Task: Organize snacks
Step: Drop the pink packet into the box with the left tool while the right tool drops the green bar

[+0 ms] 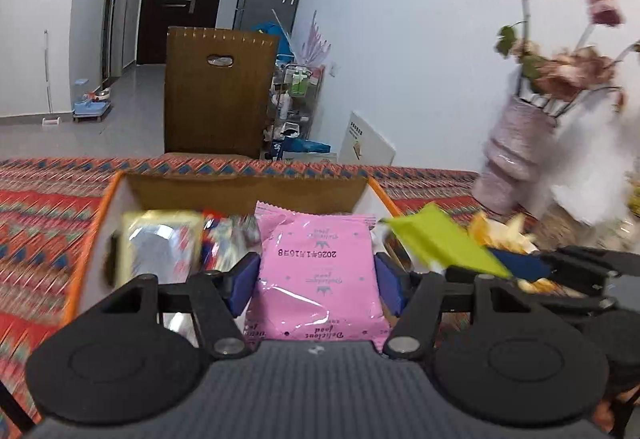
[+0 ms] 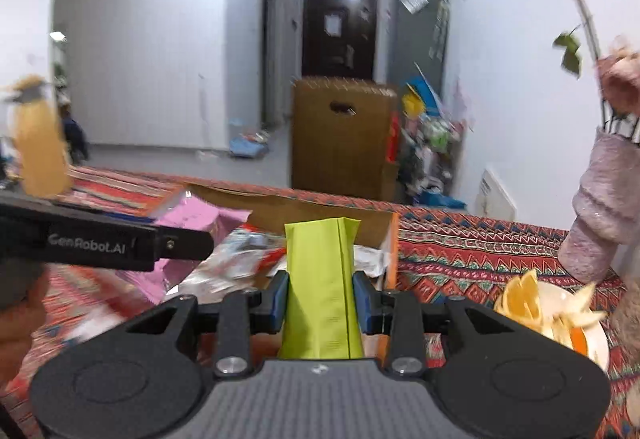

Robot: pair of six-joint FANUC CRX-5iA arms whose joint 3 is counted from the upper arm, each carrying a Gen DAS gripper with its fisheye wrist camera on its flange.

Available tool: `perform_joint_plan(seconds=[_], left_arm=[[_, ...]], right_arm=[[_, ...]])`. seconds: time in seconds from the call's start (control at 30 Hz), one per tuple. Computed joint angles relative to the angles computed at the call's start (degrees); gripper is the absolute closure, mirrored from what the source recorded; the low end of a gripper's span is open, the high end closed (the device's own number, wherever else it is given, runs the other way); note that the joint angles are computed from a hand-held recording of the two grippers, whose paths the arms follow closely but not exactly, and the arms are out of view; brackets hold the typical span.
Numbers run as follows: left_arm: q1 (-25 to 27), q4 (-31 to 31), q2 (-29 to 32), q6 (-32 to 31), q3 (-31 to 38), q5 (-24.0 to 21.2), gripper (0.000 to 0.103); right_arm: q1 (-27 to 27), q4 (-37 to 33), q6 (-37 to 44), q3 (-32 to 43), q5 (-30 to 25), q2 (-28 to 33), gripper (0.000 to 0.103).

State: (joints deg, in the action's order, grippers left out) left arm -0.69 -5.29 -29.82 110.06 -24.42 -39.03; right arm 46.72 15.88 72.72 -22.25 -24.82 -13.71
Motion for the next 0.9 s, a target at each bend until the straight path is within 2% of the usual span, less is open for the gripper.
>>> perform_joint_plan(seconds=[0.1,0.2,0.3,0.33,0.4,0.43,0.5,0.6,0.7,0.8,0.9], left_arm=[[3.01,5.28,7.16,-3.01,1.28,3.13,0.04],[3.37,5.56,12.9,-1.76,3.63,3.05,0.04],[3.56,7.4,15.1,-3.86,3.51,2.94,0.04],[3.69,8.55,15.37,-4.92,3.03,3.26,0.04],[4.04,10.51,15.32,-7.02,1.95,3.98,0.04],[4.15,10.73,14.9,-8.02,1.65,3.86,0.04],[4.52,11.21,13.61,-9.48,0.88,4.28,0.036],[5.77,13.43,10.71,-12.42,0.14,3.17,0.035],[5.55,11.31,6.91,-12.86,1.05,0.97,0.032],[4.73,7.3,2.34,-11.91,2.43,-2.93,0.029],[2.99,3.1,-2.91,-10.47,3.92,-8.73,0.027]], right_arm=[[-1.02,5.95,-6.11,4.49,0.39,9.45,0.07],[-0.94,11.31,-11.19,6.3,-0.22,15.01,0.07],[-0.53,17.89,-15.33,4.99,0.6,17.05,0.069],[-0.4,23.13,-18.94,3.31,1.47,17.14,0.068],[-0.51,31.19,-24.49,0.46,2.86,16.78,0.061],[-0.53,32.88,-25.35,-0.24,2.9,16.53,0.056],[-0.61,31.11,-23.02,-0.72,3.08,15.17,0.054],[-0.1,22.49,-15.52,0.81,1.74,13.08,0.054],[0.21,23.45,-15.5,-0.64,0.63,9.3,0.051],[0.69,18.18,-10.65,-0.36,-0.97,4.75,0.048],[1.24,13.54,-6.67,-0.73,-2.97,-0.64,0.038]])
